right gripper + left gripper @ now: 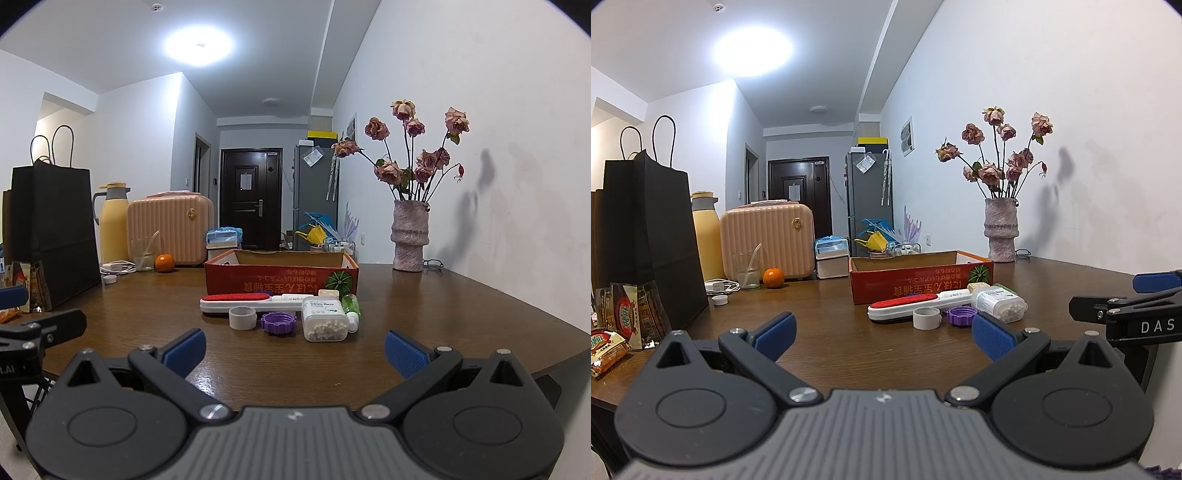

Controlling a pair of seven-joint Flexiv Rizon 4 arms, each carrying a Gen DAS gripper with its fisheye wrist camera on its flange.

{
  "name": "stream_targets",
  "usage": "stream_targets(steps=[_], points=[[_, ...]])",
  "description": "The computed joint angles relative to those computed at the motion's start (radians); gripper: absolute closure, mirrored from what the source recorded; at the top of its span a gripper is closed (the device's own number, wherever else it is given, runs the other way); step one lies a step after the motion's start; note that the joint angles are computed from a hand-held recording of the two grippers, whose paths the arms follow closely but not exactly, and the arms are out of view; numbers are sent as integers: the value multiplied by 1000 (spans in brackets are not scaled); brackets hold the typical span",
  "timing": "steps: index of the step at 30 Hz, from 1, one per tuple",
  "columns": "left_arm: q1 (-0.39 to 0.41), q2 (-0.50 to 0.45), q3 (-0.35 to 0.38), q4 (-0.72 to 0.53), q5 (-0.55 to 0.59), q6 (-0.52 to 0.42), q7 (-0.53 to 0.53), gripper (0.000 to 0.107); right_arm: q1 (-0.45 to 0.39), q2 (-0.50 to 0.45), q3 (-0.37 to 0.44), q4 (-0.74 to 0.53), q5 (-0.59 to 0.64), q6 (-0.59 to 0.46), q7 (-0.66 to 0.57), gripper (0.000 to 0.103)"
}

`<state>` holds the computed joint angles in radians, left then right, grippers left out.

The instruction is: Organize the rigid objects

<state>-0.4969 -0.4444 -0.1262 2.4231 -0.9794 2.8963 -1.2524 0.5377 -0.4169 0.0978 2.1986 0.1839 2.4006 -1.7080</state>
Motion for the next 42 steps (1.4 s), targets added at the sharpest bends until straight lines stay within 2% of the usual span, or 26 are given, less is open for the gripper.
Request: stream_targets(steps=[9,12,17,21,24,25,28,29,32,35,36,39,41,42], points=[[2,-2,2,-3,-1,0,5,4,-9,-6,3,0,-15,5,10,0],[4,-3,1,-11,-16,-7,11,4,6,-12,-7,-13,16,0,1,0],[9,-30,5,-41,-47,16,29,4,-10,-34,-8,-34,-10,-20,25,0],[51,-36,19,-51,34,-21,25,4,-13,-59,-28,-83,-14,-82,57,0],[67,-51,20,-85,47,-61,51,4,-82,-91,-1,-117,-130,-124,123,5],[79,-53,22,-94,75,-89,57,4,-90,-100,-4,-132,-158,-150,137,9],[133,-53,35,-111,210,-176,27,4,-138,-141,16,-181,-265,-184,187,10],[141,-57,37,-122,222,-197,14,4,-157,-154,29,-198,-299,-195,216,10],[125,-80,42,-177,128,-243,30,4,-259,-200,106,-266,-458,-261,362,9],[127,-85,52,-224,69,-326,101,4,-380,-263,209,-351,-672,-342,498,12],[134,-87,57,-237,67,-347,111,4,-384,-281,212,-381,-719,-357,518,14],[163,-86,67,-274,59,-427,120,4,-318,-313,156,-472,-753,-431,505,18],[171,-89,77,-310,27,-486,148,4,-332,-353,191,-544,-808,-507,503,23],[172,-93,83,-331,10,-512,167,4,-356,-382,238,-590,-842,-566,499,24]])
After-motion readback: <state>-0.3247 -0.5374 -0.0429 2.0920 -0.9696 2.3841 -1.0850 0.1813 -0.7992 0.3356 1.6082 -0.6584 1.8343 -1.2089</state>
